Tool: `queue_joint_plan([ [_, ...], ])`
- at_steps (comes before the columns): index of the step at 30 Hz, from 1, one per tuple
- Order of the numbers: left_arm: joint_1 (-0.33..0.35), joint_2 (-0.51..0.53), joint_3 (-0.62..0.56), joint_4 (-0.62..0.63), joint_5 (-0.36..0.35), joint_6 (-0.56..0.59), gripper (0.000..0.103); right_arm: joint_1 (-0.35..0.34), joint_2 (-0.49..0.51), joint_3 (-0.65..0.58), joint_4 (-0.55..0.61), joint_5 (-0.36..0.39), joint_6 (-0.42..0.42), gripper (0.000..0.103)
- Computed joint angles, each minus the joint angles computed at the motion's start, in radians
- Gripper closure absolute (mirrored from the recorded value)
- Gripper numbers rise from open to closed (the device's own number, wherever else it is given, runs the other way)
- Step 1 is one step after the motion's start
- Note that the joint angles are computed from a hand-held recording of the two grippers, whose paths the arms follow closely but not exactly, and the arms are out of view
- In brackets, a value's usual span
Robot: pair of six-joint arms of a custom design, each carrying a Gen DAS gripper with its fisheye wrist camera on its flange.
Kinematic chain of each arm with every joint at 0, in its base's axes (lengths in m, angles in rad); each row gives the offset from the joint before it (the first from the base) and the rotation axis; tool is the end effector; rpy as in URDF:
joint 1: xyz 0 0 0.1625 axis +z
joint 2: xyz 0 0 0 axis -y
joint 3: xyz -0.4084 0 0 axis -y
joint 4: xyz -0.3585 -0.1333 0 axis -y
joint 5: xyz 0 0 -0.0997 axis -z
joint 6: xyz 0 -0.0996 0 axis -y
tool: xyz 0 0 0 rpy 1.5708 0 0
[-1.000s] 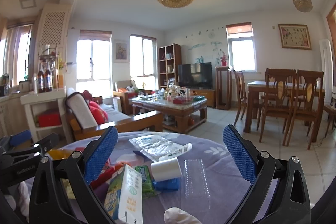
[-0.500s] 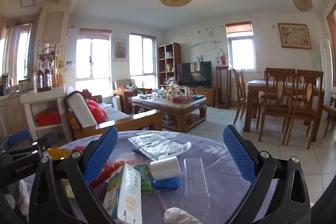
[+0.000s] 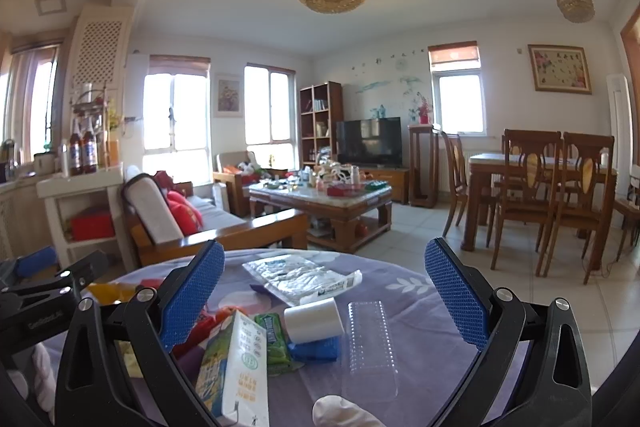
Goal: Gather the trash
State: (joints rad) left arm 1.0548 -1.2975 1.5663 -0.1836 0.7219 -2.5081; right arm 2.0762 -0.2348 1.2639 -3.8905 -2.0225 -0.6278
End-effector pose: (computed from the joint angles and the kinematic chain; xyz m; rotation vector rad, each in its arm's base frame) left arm -0.0721 -0.5488 0.3556 0.3414 1.8614 -1.5558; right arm 0.4154 -0.5653 0.0214 0.8441 -2.0229 1.5926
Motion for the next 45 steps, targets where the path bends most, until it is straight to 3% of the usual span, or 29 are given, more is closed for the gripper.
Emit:
queue_joint_plan([
  [6, 0.003, 0.008, -0.017, 0.027, -0.005, -0.025, 0.005, -0.001, -0.002, 0.001, 0.005, -0.003, 0.006, 0.004],
  [10, 0.019, 0.011, -0.046, 0.104, 0.020, -0.117, 0.005, -0.010, -0.019, 0.016, 0.029, 0.002, 0.046, 0.004],
  [14, 0.051, 0.027, -0.108, 0.248, 0.094, -0.246, 0.005, -0.028, -0.051, 0.046, 0.068, 0.027, 0.118, 0.004],
  [17, 0.071, 0.056, -0.176, 0.380, 0.127, -0.323, 0.005, -0.055, -0.097, 0.096, 0.120, 0.088, 0.211, 0.004],
  [20, 0.087, 0.083, -0.263, 0.535, 0.119, -0.364, 0.005, -0.076, -0.182, 0.162, 0.299, 0.152, 0.301, 0.004],
  [25, 0.137, 0.122, -0.420, 0.776, 0.159, -0.454, 0.005, -0.079, -0.262, 0.209, 0.561, 0.226, 0.308, 0.004],
  [27, 0.150, 0.150, -0.479, 0.855, 0.174, -0.464, 0.005, -0.084, -0.283, 0.217, 0.657, 0.287, 0.327, 0.004],
  [31, 0.161, 0.241, -0.610, 1.030, 0.169, -0.433, 0.005, -0.084, -0.292, 0.201, 0.830, 0.364, 0.358, 0.004],
  [34, 0.167, 0.298, -0.697, 1.113, 0.155, -0.392, 0.005, -0.071, -0.278, 0.185, 0.878, 0.340, 0.378, 0.004],
  [39, 0.191, 0.363, -0.830, 1.219, 0.198, -0.358, 0.005, -0.082, -0.259, 0.153, 0.939, 0.323, 0.439, 0.004],
  [42, 0.181, 0.370, -0.851, 1.192, 0.184, -0.247, 0.005, -0.097, -0.247, 0.133, 0.967, 0.325, 0.480, 0.004],
  [45, 0.186, 0.411, -0.939, 1.232, 0.238, -0.054, 0.005, -0.117, -0.252, 0.130, 1.003, 0.369, 0.528, 0.004],
])
